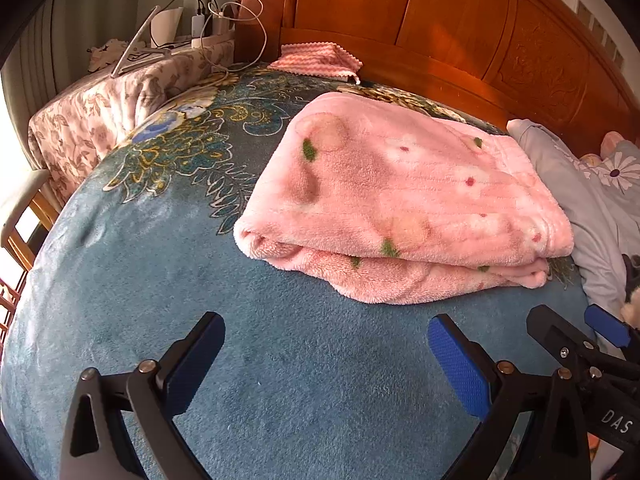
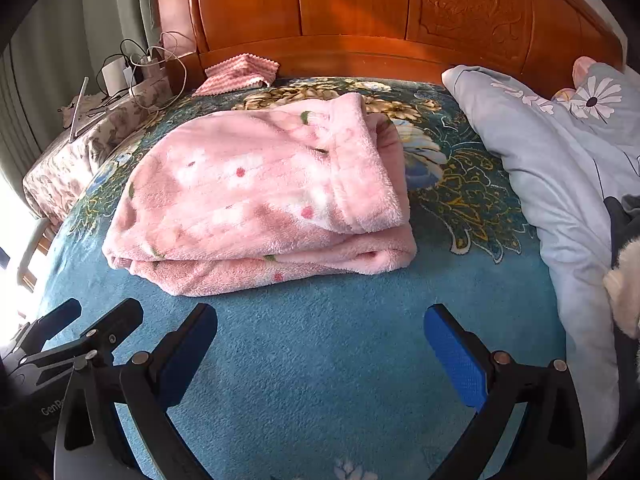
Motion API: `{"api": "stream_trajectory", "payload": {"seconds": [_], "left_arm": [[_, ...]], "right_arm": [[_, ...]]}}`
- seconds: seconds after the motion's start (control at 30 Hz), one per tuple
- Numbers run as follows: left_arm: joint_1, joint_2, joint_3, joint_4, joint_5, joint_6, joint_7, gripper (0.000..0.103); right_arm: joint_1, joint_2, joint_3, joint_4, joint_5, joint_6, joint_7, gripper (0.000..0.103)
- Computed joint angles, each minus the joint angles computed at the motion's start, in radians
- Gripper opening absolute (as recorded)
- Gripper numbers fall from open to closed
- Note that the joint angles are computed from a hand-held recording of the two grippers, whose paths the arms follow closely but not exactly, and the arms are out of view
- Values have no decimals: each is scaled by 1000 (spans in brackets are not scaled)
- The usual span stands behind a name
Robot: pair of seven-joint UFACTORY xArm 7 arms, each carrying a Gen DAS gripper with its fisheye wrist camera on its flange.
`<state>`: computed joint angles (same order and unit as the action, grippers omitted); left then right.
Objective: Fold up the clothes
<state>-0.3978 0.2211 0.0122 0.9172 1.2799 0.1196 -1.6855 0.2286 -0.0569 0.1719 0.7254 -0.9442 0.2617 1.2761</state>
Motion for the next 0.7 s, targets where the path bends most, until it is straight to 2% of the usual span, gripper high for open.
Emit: {"api": "stream_trajectory", "payload": {"seconds": [0.33,0.43,0.6,0.7], "left_arm": [[-24,58,27,32,1,-5,1,103],[-42,69,45,47,59,3,-59,103],[-29,89,38,68,123,6,-127,103],[-25,95,25,78,161,38,-164,103]], "right_arm": [[14,51,-23,22,-43,3,39,103],[23,66,-34,32,-67,4,60,103],[38,91,-54,47,-138,-4,130,103],[47,104,-64,56,-194,-7,185,103]]}}
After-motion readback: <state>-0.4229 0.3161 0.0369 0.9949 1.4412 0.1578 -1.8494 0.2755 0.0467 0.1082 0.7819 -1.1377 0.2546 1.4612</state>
